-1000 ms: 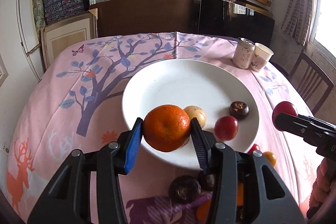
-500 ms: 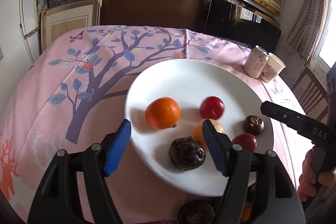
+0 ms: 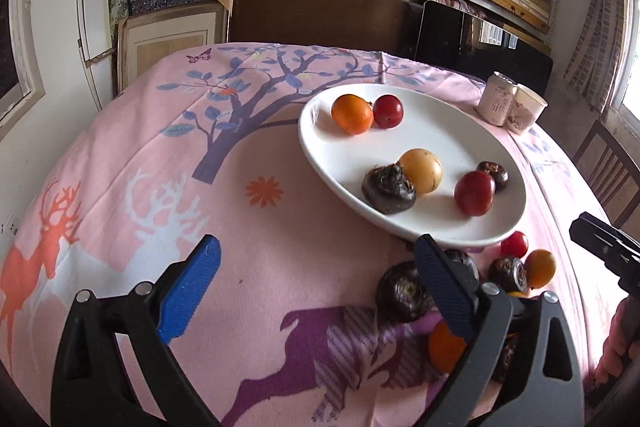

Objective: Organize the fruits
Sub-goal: 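Release the tangerine into the plate with the left tool while the right tool releases the plum there, then grasp an orange tangerine with the left tool while the right tool grasps a yellow tomato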

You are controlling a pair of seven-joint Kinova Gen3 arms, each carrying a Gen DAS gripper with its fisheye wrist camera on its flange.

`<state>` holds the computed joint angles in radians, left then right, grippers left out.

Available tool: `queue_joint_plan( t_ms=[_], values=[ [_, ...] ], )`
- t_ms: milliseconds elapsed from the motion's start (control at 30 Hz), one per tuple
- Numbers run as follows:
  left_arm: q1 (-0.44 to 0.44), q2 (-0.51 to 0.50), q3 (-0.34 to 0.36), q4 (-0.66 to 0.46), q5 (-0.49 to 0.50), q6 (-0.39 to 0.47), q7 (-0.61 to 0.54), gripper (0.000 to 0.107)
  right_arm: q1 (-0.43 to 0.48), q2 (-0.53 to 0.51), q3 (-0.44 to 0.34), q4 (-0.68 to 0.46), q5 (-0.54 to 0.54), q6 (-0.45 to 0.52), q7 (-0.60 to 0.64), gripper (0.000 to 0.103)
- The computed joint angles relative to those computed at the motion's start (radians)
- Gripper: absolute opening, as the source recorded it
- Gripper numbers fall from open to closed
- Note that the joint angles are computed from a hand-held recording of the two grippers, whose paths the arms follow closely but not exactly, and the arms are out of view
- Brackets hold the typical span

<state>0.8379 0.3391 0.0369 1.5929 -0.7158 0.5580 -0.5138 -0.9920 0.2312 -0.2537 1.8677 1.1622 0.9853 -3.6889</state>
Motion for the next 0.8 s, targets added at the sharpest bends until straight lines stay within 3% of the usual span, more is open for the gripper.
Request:
queue_joint_plan(
  t_ms=[167,367,500,633,800],
  values=[
    [0.042,-0.038,-0.007,0.072,-0.081,-0.030,0.079,0.098,-0.006,-0.019,-0.008,0.036,-0.004,0.010,-0.076,0.084],
    [0.027,-0.077,0.039,0.142,-0.091,-0.140,0.027,0.098,0.019,-0.046,-0.020,0.077,-0.006,-0.031,-0.148,0.084],
    [0.076,-0.042,0.046,0.106,-0.132,-0.075,-0.023,0.098,0.032,-0.047,-0.025,0.079,-0.014,-0.042,-0.151,0.085],
    [0.086,-0.007,0.063,0.063,-0.106,-0.003,-0.093,0.098,0.039,-0.042,-0.025,0.070,-0.033,-0.050,-0.126,0.088],
    [0.052,-0.011,0.064,0.061,-0.026,-0.013,-0.135,0.099,0.038,-0.033,-0.019,0.057,-0.061,-0.049,-0.092,0.088]
  ],
)
